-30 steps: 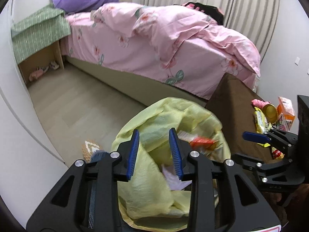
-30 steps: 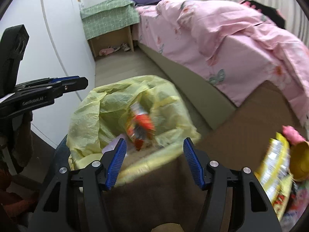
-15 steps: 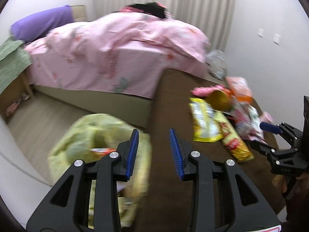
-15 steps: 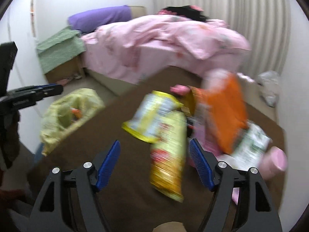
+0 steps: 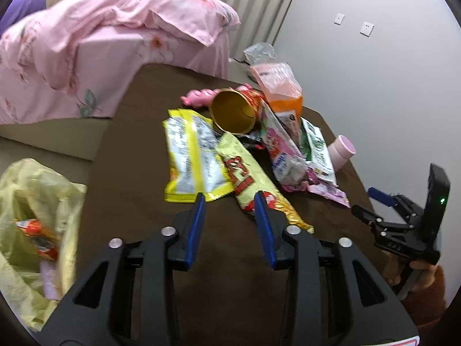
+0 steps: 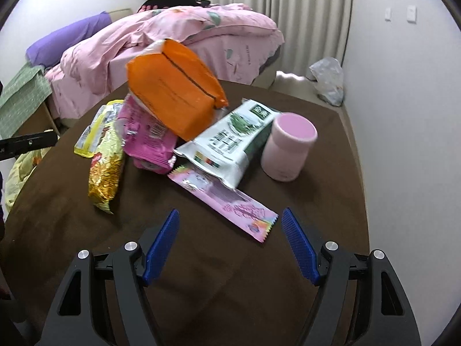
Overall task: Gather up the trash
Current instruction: 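Grasp the pink candy stick with the right gripper while the left grasps the yellow chip bag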
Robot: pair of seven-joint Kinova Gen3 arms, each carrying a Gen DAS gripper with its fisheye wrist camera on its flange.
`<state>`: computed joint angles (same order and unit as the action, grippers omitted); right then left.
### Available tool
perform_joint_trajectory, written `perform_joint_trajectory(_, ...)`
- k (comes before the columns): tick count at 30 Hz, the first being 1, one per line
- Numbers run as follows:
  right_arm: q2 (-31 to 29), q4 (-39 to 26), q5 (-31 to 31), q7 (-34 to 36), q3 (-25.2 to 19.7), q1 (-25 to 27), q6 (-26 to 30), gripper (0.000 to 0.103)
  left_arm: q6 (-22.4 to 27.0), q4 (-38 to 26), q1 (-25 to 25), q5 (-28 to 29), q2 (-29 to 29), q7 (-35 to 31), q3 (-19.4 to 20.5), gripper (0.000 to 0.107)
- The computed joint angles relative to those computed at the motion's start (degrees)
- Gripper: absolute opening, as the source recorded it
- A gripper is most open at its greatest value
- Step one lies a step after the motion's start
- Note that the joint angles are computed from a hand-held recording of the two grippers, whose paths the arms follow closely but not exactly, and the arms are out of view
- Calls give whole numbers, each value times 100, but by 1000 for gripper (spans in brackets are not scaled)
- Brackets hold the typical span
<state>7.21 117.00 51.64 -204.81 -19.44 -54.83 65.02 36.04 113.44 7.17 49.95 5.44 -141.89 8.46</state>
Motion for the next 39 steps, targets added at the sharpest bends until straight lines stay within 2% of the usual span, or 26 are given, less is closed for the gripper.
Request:
perform_joint_trajectory(3,-9,128,68,-275,3,-21,-75,70,210,-177,282,-18,222,187,-194,41)
perform_joint_trajectory(7,-19,260,176,-492,-41,22,-205,70,146,-573,1228,-455,553,996,-807,44)
perform_joint_trajectory(11,7,264,231,-368,-100,-28,-109,70,127,-958,2289,-890,911,1928,-1734,45)
perform_joint_trajectory(13,-88,345,262,-239,159,-235,-207,70,234,-1128,2562,-1182,1038,2394,-1939,45)
perform_joint_trajectory(15,-288,569,405,-75,407,-265,-595,70,314,-1208,2477,-1432,1058,2611,-1719,44)
perform_joint_trajectory(17,-451,754,519,78,310,130,-1061,70,382,-1223,2188,-1761,1037,2661,-1266,44)
perform_joint_trajectory(18,-500,852,628,80,213,396,-1294,70,403,-1199,2143,-1827,1016,2573,-1184,45)
perform_joint_trajectory(21,-535,983,770,245,65,1078,-1989,70,574,-1079,2216,-1780,887,2192,-1377,45)
perform_joint_trajectory(23,-516,1047,822,310,217,1190,-2357,70,631,-1022,2277,-1856,786,2116,-1555,44)
perform_joint_trajectory(26,-467,1083,745,312,245,1390,-2831,70,650,-905,2135,-2034,607,2071,-1552,44)
perform_joint_trajectory(27,-451,1085,730,252,264,1374,-2917,70,688,-860,2152,-1985,556,1941,-1671,44)
perform_joint_trajectory(30,-475,1076,657,285,187,1259,-3176,69,807,-766,1909,-1739,478,1547,-1690,44)
perform_joint_trajectory(32,-554,1005,660,342,-101,1251,-3261,69,875,-712,1813,-1613,429,1417,-1726,44)
perform_joint_trajectory(36,-527,719,454,629,37,856,-2593,69,801,-601,1907,-1528,354,1371,-1841,44)
perform_joint_trajectory(37,-510,696,462,554,11,926,-2539,63,761,-581,1934,-1535,327,1372,-1839,44)
perform_joint_trajectory(38,-470,649,395,561,15,1077,-2579,52,727,-582,1974,-1553,323,1395,-1841,44)
perform_joint_trajectory(39,-459,643,317,652,112,1139,-2711,49,678,-579,2033,-1594,306,1424,-1842,44)
